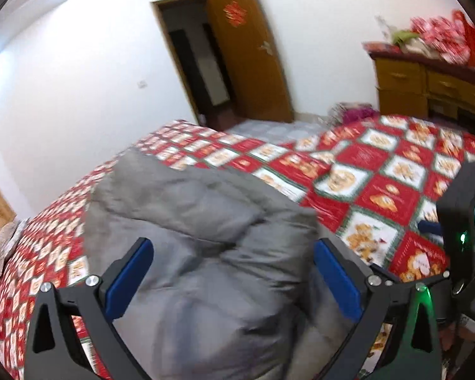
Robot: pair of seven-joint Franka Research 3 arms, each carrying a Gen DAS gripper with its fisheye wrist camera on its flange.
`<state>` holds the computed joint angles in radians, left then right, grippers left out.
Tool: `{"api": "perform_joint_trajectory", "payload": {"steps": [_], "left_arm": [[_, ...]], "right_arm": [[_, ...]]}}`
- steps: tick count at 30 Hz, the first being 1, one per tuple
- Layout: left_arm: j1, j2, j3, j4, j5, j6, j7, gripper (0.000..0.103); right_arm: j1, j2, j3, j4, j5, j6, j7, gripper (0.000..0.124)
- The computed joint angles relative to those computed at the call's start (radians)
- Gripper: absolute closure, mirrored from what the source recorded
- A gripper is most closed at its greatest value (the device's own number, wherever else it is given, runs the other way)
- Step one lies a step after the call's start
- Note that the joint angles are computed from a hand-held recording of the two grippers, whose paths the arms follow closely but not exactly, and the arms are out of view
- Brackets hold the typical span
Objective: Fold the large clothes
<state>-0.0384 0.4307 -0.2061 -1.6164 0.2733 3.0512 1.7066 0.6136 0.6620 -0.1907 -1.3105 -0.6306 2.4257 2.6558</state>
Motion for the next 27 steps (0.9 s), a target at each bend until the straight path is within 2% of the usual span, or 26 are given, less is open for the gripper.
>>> {"api": "perform_joint_trajectory", "payload": {"steps": [5,6,7,9,10,14,17,19,23,27], "left_arm": [[-0.054,0.024,0.155,0.07,0.03,-0.003,-0.192,0.0],[-0.071,0.051,0.196,0.111,0.046,-0.022,-0.244,0.0],[-0.065,0.09,0.207,0.166,0.05,-0.051,-0.272,0.0],[-0.086,0.181,0.263,0.288,0.088,-0.117,-0.347,0.0],[-0.084,0.219,0.269,0.34,0.099,-0.143,-0.367,0.0],[-0.015,0.374,0.192,0.549,0.068,-0.236,-0.354,0.0],[0.009,0.42,0.138,0.611,0.038,-0.251,-0.314,0.0],[0.012,0.45,0.094,0.65,0.027,-0.263,-0.229,0.0],[-0.042,0.463,0.107,0.641,0.078,-0.207,-0.099,0.0],[-0.068,0.454,0.106,0.605,0.106,-0.162,-0.004,0.0]], "right_arm": [[0.0,0.0,-0.001,-0.001,0.0,0.0,0.0,0.03],[-0.001,0.0,0.0,-0.001,0.001,0.001,0.0,0.03],[-0.001,0.0,0.0,0.0,0.001,0.002,0.001,0.03],[0.0,0.003,0.0,0.004,0.003,0.0,-0.001,0.03],[0.0,0.001,-0.001,0.001,0.001,0.0,-0.001,0.03],[0.0,0.001,-0.001,0.001,0.002,0.001,-0.001,0.03],[-0.016,-0.018,0.009,-0.029,0.021,0.047,0.007,0.03],[-0.033,-0.037,0.011,-0.056,0.047,0.092,0.028,0.03],[-0.04,-0.05,-0.01,-0.056,0.056,0.138,0.07,0.03],[-0.084,-0.023,0.009,0.006,0.125,0.169,0.021,0.03]]}}
